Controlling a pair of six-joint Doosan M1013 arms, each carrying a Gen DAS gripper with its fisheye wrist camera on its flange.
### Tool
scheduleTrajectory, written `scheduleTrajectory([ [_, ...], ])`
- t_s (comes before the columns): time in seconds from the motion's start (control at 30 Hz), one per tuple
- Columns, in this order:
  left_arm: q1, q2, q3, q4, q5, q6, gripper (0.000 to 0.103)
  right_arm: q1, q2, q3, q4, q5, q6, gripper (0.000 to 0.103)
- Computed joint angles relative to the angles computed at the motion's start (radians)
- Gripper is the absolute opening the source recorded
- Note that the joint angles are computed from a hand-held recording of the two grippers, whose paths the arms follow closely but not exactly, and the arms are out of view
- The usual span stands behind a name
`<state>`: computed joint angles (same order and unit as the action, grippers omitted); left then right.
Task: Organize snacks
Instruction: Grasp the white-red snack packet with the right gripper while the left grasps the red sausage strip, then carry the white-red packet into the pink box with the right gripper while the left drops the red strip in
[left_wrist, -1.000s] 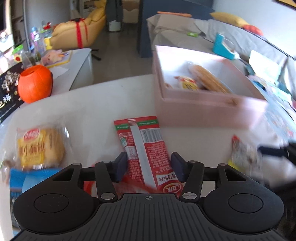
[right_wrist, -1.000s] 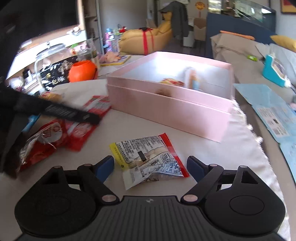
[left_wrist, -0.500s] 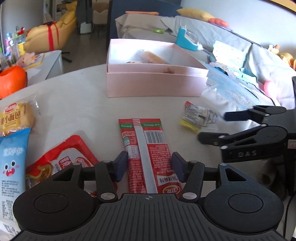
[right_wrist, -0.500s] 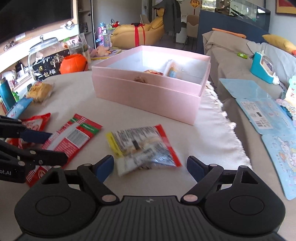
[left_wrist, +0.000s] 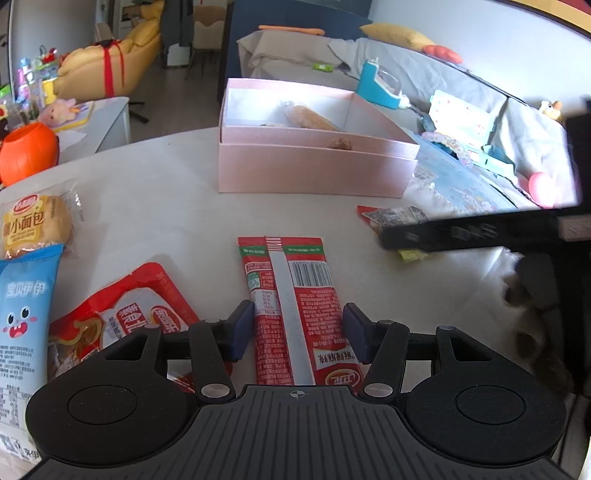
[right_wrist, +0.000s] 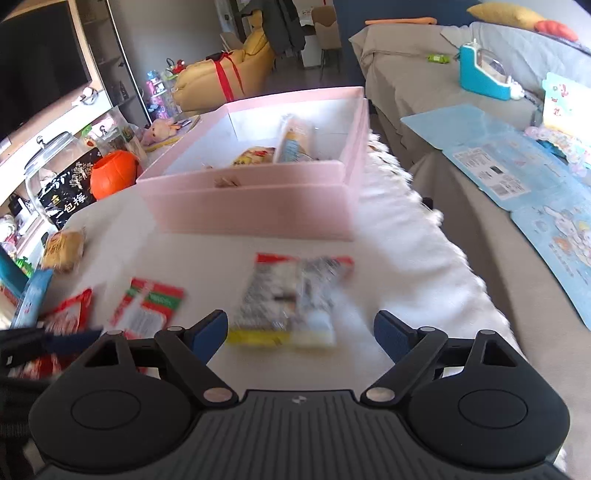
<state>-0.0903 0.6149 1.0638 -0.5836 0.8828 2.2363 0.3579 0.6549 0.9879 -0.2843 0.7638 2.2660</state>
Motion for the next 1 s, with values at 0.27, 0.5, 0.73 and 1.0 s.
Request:
scheduleTrajectory([
  [0.27,0.021,-0.009,0.014,-0.056,0.034,0.03,0.048,0.044,0.07,-0.126,-0.092,0.096,-0.134,0.054],
  [0.5,0.038,-0.024,0.044,-0.172,-0.014,0.097,0.02,0.035,-0.042,0.02,-0.065,-0.047,-0.124,0.053],
  [0.73,0.024,-0.03,0.035,-0.124,-0.027,0.058,0.021,0.028,-0.079,0.074,-0.185,-0.104,-0.019,0.054],
  [1.0,-0.029,-0.045,0.045,0.034,0.004,0.13,0.028,0.03,-0.044,0.086,-0.122,-0.046,-0.007,0.057],
])
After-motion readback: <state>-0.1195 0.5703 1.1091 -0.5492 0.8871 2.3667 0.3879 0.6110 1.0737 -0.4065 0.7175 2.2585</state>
